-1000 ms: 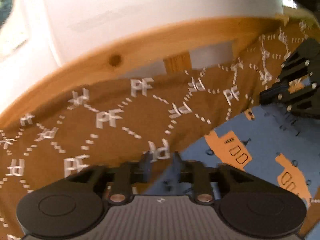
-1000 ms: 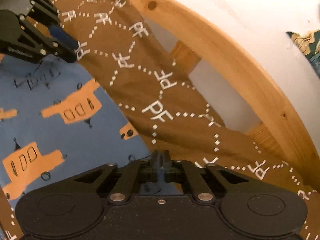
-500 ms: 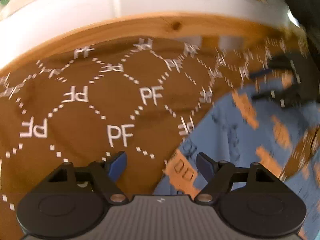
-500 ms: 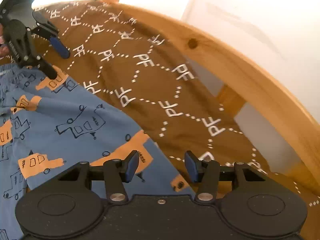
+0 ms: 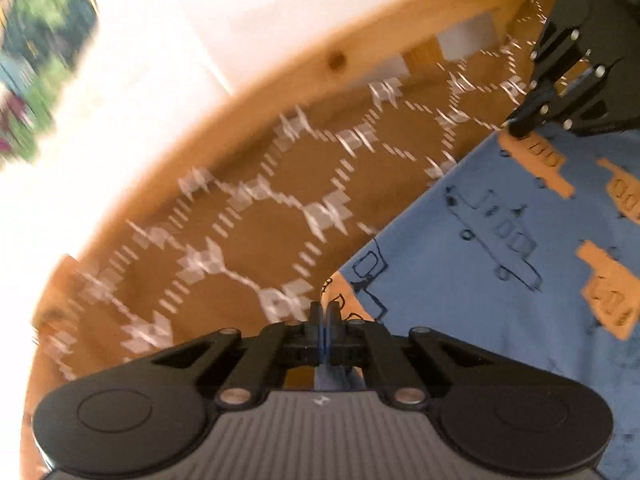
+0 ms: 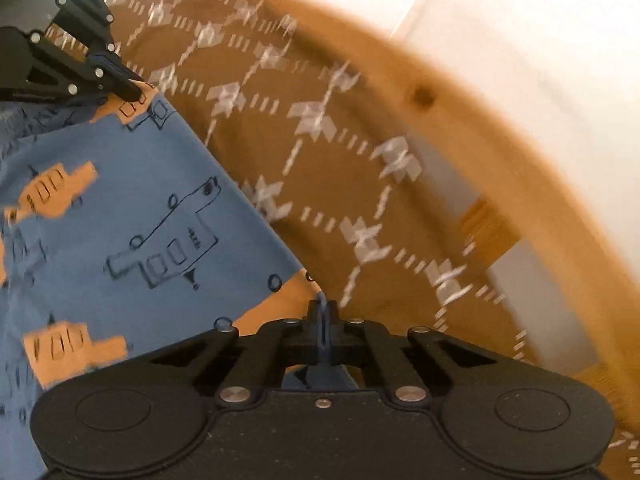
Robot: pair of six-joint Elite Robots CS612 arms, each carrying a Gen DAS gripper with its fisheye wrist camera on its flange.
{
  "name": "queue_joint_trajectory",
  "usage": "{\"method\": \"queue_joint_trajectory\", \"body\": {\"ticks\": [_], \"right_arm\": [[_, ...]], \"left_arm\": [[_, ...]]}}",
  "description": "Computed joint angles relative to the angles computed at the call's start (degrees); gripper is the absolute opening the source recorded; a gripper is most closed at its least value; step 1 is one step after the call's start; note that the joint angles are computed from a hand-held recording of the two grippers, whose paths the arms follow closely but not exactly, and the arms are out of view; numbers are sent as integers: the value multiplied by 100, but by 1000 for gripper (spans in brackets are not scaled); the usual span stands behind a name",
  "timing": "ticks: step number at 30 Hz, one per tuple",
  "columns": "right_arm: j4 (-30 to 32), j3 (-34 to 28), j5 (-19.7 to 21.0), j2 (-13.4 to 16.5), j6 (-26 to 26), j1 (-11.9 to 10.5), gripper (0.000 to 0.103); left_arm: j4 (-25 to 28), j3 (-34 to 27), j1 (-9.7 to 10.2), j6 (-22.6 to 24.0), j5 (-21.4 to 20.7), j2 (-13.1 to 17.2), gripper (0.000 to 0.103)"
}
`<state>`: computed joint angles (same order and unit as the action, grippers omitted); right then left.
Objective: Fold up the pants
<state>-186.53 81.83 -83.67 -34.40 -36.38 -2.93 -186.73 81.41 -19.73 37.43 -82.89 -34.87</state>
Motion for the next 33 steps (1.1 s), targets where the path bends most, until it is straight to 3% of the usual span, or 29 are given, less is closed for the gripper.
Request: {"method": "queue_joint_trajectory", "body": {"ticks": [5, 8, 13, 20, 26, 33], "right_arm": [[-485, -29, -527, 115, -269, 160, 0], [-716, 88, -517, 64, -255, 192, 0], [-1412, 487, -477, -118, -295, 183, 0], [-2474, 1540, -162, -595, -22, 145, 0], [-3199, 2519, 79, -942, 163, 148, 0], [-3825, 3338, -70, -1025, 529, 303, 0]], "left_arm": [[-460, 86, -10, 670, 196, 40, 0], [-681, 184, 6, 794, 171, 42, 0], [-1338, 484, 72, 839, -294, -61, 1], [-2194, 1052, 128, 932, -797, -313, 1], [-3031, 1741, 178, 1412, -1265, -522, 1], [-3564, 2443, 236, 1942, -1767, -655, 1]]}}
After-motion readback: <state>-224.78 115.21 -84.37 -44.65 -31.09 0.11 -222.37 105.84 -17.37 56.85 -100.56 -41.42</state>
